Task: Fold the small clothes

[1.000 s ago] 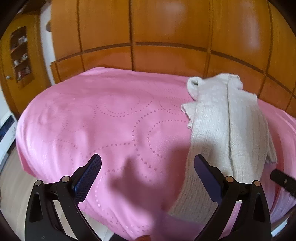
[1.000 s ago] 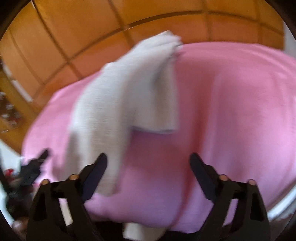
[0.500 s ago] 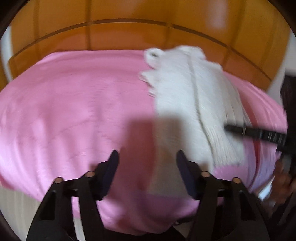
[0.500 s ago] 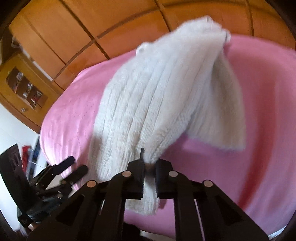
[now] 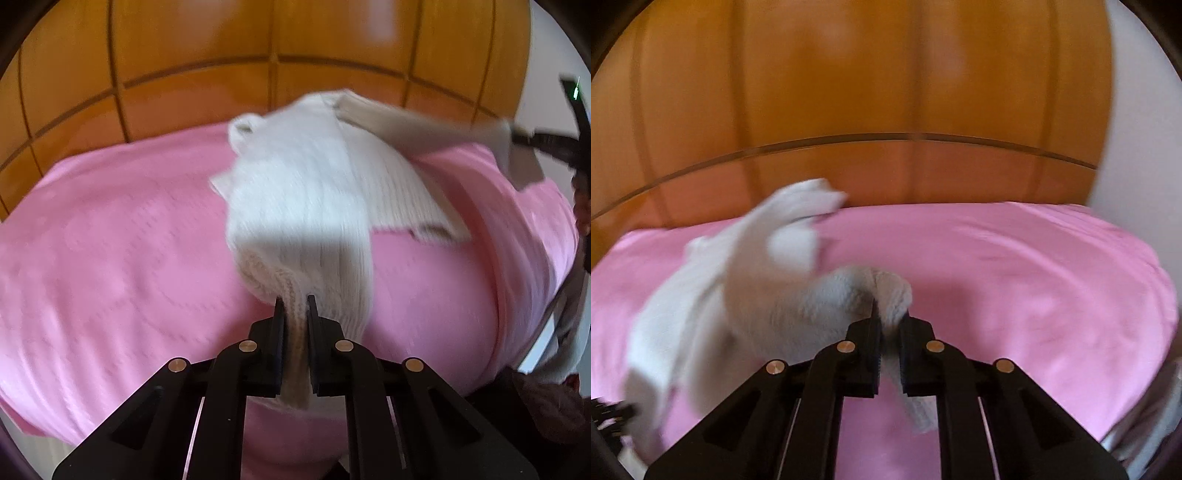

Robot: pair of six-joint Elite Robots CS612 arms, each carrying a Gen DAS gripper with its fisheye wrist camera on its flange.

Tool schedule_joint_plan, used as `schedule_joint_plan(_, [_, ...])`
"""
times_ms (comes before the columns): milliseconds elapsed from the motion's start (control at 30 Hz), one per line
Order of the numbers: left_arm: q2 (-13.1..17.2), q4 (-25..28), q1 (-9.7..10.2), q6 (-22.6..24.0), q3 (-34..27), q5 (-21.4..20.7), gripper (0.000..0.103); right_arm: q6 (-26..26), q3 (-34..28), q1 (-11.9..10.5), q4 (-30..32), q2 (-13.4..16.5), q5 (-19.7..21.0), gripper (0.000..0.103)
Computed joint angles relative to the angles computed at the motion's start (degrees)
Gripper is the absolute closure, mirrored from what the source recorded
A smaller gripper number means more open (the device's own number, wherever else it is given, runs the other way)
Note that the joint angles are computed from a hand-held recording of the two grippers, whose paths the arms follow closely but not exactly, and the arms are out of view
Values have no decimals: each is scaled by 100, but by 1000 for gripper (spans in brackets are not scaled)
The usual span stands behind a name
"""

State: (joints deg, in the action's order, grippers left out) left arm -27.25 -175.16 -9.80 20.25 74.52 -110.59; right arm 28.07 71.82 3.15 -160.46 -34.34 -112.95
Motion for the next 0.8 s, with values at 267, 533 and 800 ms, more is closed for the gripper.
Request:
schedule_joint_plan(267, [199,125,139,-922,-743,-75,94,1058,-183,-466,1359,81,-916,96])
schedule_joint_plan(533, [701,449,388,-2375,-2211,-310,96,1933,-357,-751,2211,204,-1017,96])
schedule_joint_plan(800, [1763,1432,418,-3468,-4831,1069,97,1584,-450,-744,2255,273,-1145,95])
